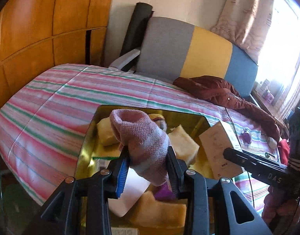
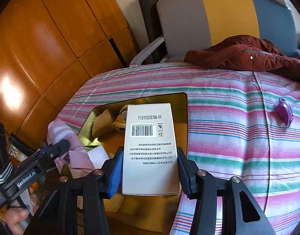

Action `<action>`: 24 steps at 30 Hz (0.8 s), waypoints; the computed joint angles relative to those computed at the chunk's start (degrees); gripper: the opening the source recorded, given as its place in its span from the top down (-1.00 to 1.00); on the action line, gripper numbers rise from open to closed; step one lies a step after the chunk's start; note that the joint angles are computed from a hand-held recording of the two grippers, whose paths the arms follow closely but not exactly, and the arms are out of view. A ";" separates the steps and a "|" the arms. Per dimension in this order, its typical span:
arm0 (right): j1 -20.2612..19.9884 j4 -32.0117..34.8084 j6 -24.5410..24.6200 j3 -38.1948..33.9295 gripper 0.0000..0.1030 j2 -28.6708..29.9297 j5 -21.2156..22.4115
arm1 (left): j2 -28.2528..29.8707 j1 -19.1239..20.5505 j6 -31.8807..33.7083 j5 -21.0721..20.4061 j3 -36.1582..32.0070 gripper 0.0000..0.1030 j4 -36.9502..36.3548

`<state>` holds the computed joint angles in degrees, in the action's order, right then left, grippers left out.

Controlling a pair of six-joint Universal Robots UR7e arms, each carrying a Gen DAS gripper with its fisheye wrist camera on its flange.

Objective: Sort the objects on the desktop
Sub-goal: 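Carry the pink sock and white box over the gold tray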

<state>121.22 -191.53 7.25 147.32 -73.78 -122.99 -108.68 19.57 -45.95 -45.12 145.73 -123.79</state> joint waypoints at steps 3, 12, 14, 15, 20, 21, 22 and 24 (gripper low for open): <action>-0.49 0.00 0.47 -0.72 0.02 0.57 -0.23 | 4.02 1.63 2.95 -0.26 -0.56 0.30 -4.49; -1.39 0.29 1.13 -2.74 0.02 2.34 -1.67 | 10.27 5.97 6.74 -0.87 -2.09 0.23 -8.88; -1.79 0.23 1.34 -3.15 0.02 2.79 -1.73 | 11.15 6.80 6.97 -1.01 -2.28 0.19 -9.56; -1.93 0.19 1.26 -3.38 0.02 3.13 -1.91 | 11.49 7.11 6.94 -1.03 -2.32 0.18 -9.76; -2.38 0.83 1.56 -4.24 0.02 4.55 -2.64 | 12.62 7.66 8.32 -1.11 -1.79 0.18 -11.60; -2.42 0.94 1.69 -4.38 0.02 4.90 -2.82 | 12.93 7.86 8.60 -1.33 -1.79 0.18 -11.93; -2.57 1.02 1.78 -4.47 0.02 5.15 -2.85 | 13.21 8.13 9.00 -1.71 -1.80 0.18 -12.41; -2.94 1.19 2.04 -4.64 0.02 5.59 -2.87 | 13.83 8.50 9.38 -2.06 -1.93 0.16 -12.93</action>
